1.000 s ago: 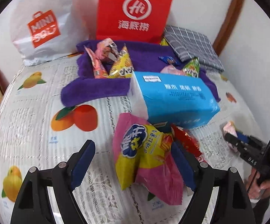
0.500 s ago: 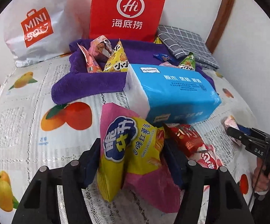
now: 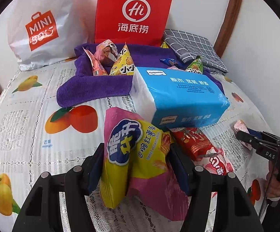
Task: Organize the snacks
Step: 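Carry the chip bag and pink pastry packet over the purple towel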
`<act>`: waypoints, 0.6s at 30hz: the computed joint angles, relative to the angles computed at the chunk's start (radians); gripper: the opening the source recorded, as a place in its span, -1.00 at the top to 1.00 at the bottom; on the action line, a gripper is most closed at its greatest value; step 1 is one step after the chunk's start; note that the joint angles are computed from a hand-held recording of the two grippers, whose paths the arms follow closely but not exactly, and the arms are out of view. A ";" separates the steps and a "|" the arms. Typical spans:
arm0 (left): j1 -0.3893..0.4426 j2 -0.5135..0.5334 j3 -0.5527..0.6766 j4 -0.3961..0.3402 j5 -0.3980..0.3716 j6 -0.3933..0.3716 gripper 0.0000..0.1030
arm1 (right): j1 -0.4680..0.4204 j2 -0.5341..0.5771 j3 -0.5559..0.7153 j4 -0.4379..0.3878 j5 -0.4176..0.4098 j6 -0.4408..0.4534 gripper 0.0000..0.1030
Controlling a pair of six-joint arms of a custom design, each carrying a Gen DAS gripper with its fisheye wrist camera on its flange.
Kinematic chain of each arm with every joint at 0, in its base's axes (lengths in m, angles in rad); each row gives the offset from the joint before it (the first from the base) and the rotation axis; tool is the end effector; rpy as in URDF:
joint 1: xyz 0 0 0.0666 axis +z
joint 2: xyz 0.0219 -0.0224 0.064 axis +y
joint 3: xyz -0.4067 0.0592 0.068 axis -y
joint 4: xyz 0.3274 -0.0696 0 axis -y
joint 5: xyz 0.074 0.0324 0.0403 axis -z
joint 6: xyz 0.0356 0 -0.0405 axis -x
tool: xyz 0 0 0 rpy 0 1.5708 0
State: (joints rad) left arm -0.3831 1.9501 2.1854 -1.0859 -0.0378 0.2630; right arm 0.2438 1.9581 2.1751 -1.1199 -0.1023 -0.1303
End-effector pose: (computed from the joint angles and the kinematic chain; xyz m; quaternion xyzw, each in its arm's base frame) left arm 0.5811 -0.2332 0.4770 0.0495 0.9344 -0.0951 0.3397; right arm 0.6065 0.1542 0.4660 -0.0702 0.9411 0.1083 0.3127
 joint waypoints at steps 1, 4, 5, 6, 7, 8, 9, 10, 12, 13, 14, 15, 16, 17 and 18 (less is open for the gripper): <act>-0.001 0.000 0.000 0.001 -0.002 -0.002 -0.21 | 0.000 0.000 -0.001 0.001 -0.002 -0.001 0.26; -0.001 -0.002 -0.003 0.004 0.002 0.000 -0.21 | -0.004 -0.002 -0.005 0.007 -0.014 -0.004 0.27; -0.001 -0.002 -0.003 0.004 0.002 0.000 -0.21 | -0.006 -0.004 -0.010 0.011 -0.018 -0.005 0.27; 0.000 -0.002 -0.004 0.006 0.004 0.000 -0.21 | -0.007 -0.006 -0.012 0.013 -0.023 -0.007 0.27; 0.000 -0.004 -0.006 0.008 0.006 -0.001 -0.21 | -0.008 -0.006 -0.014 0.015 -0.028 -0.008 0.27; 0.000 -0.007 -0.011 0.012 0.008 -0.002 -0.21 | -0.009 -0.007 -0.015 0.017 -0.030 -0.008 0.27; 0.000 -0.008 -0.013 0.014 0.009 -0.004 -0.21 | -0.009 -0.008 -0.017 0.019 -0.032 -0.008 0.28; -0.001 -0.010 -0.015 0.017 0.009 -0.005 -0.21 | -0.008 -0.008 -0.017 0.019 -0.030 -0.008 0.28; -0.002 -0.018 -0.027 0.037 0.016 -0.011 -0.21 | -0.003 -0.009 -0.016 0.018 -0.015 -0.005 0.28; -0.002 -0.024 -0.036 0.049 0.019 -0.013 -0.21 | -0.001 -0.010 -0.018 0.020 -0.010 -0.002 0.28; -0.003 -0.030 -0.044 0.059 0.019 -0.014 -0.20 | 0.001 -0.012 -0.020 0.023 -0.011 0.002 0.29; -0.003 -0.036 -0.052 0.072 0.023 -0.017 -0.20 | 0.002 -0.013 -0.022 0.025 -0.012 0.005 0.29; -0.002 -0.042 -0.060 0.083 0.028 -0.019 -0.20 | 0.003 -0.015 -0.024 0.027 -0.010 0.008 0.29; -0.002 -0.045 -0.063 0.090 0.030 -0.018 -0.20 | 0.004 -0.017 -0.027 0.028 -0.006 0.010 0.29; -0.001 -0.050 -0.070 0.100 0.033 -0.017 -0.20 | 0.006 -0.019 -0.030 0.030 0.000 0.014 0.29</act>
State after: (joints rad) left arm -0.3845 1.9002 2.1152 -0.9858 -0.0052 0.2460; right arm 0.2503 1.9386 2.1451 -1.0897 -0.1027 -0.1168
